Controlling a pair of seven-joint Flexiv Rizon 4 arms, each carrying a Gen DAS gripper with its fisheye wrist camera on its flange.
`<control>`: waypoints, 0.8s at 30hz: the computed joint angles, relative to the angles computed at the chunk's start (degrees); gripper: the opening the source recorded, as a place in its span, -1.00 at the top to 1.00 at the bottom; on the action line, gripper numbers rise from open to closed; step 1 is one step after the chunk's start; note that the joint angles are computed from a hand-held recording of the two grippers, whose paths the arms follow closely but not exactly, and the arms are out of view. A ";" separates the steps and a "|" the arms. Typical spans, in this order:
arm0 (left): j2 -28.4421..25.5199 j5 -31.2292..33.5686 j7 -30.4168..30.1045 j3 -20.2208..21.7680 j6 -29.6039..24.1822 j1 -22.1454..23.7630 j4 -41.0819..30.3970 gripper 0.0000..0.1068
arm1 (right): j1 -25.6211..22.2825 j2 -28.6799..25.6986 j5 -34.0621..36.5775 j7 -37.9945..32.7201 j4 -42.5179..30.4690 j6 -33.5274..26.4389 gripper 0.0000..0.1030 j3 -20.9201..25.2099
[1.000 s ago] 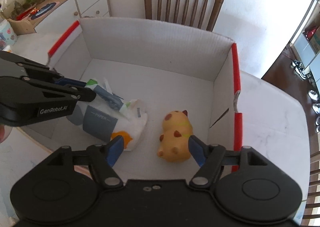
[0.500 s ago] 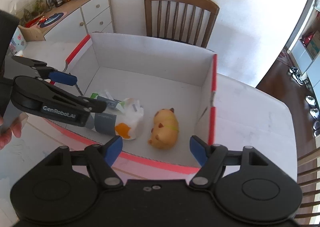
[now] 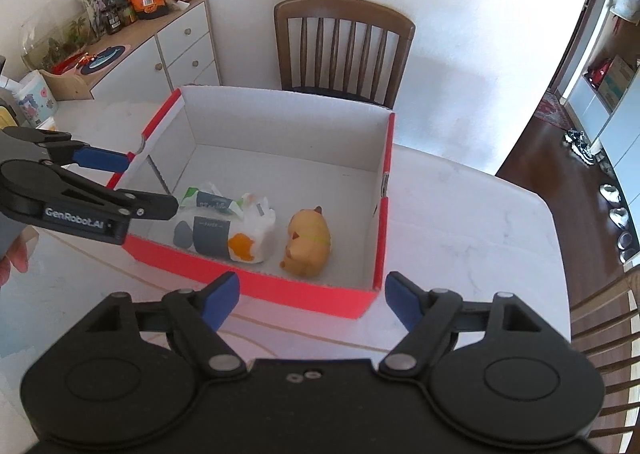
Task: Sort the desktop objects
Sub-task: 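Withdraw both tools from the box back toward the pile on the mat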
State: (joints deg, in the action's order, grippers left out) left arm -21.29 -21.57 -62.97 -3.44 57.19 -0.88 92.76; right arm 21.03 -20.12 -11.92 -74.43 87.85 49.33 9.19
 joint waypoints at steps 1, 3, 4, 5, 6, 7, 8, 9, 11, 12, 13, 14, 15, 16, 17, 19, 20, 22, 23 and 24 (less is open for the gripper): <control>0.71 -0.11 0.31 -0.04 0.42 0.00 0.68 -0.73 | 0.01 0.56 -0.07 0.09 0.55 0.16 -0.57 0.05; 2.11 -0.75 1.30 -0.21 1.34 0.15 2.19 -0.84 | 0.07 1.70 -0.25 0.36 1.63 0.34 -0.59 0.18; 2.81 -1.31 1.80 -0.32 1.60 0.26 2.91 -0.87 | 0.01 2.32 -0.15 0.38 2.19 0.42 -0.61 0.33; 3.68 -2.35 2.65 -0.60 1.79 0.48 3.89 -0.91 | -0.04 3.00 -0.01 0.38 2.77 0.39 -0.65 0.50; 4.62 -3.70 3.65 -0.91 2.00 0.71 4.97 -0.92 | -0.05 3.66 0.06 0.47 3.29 0.17 -0.68 0.63; 5.43 -4.78 4.35 -1.00 2.21 0.78 5.93 -0.92 | -0.04 4.43 0.06 0.58 3.95 -0.03 -0.68 0.76; 6.32 -6.11 5.20 -1.11 2.48 0.85 7.04 -0.92 | -0.12 5.32 0.19 0.58 4.73 -0.09 -0.69 0.95; 7.24 -7.36 6.06 -1.15 2.55 0.87 8.13 -0.92 | -0.22 5.98 0.60 0.35 5.21 -0.28 -0.70 1.20; 9.06 -10.41 8.50 -1.27 2.69 0.91 10.40 -0.92 | -0.36 7.60 1.36 0.24 6.53 -0.42 -0.73 1.64; 10.09 -11.98 9.91 -1.24 2.56 0.84 11.62 -0.92 | -0.40 8.40 1.61 0.38 7.31 -0.34 -0.75 1.79; 10.98 -13.44 11.34 -1.10 2.35 0.75 12.68 -0.92 | -0.46 9.23 2.01 0.25 8.00 -0.41 -0.76 2.01; 11.67 -14.47 12.35 -0.81 2.25 0.55 13.51 -0.92 | -0.51 10.11 2.31 0.13 8.89 -0.29 -0.77 2.22; 12.55 -15.23 13.10 -0.44 2.34 0.25 14.57 -0.92 | -0.49 10.95 2.41 0.24 9.84 -0.15 -0.77 2.37; 13.53 -15.80 13.55 -0.02 2.37 -0.09 15.68 -0.92 | -0.49 11.60 2.63 0.24 10.54 -0.15 -0.77 2.51; 14.40 -16.27 13.85 0.39 2.27 -0.42 16.65 -0.92 | -0.51 12.38 2.97 0.26 11.44 -0.12 -0.77 2.69; 16.08 -18.31 15.71 0.89 3.47 -1.20 19.06 -0.92 | -0.47 13.67 3.21 0.71 13.16 0.04 -0.77 2.90; 16.98 -19.23 17.41 1.08 4.44 -1.70 20.41 -0.92 | -0.44 14.32 3.19 1.17 14.15 0.24 -0.77 2.99; 18.68 -18.99 19.27 1.66 6.66 -2.81 22.90 -0.92 | -0.38 15.53 2.95 2.17 16.13 1.03 -0.77 3.16; 19.48 -20.28 20.67 1.82 7.08 -3.30 23.97 -0.92 | -0.41 16.18 2.99 2.48 17.27 1.80 -0.77 3.28; 20.28 -21.46 21.42 2.13 6.42 -3.65 24.76 -0.92 | -0.44 16.88 3.18 2.81 18.44 2.51 -0.77 3.44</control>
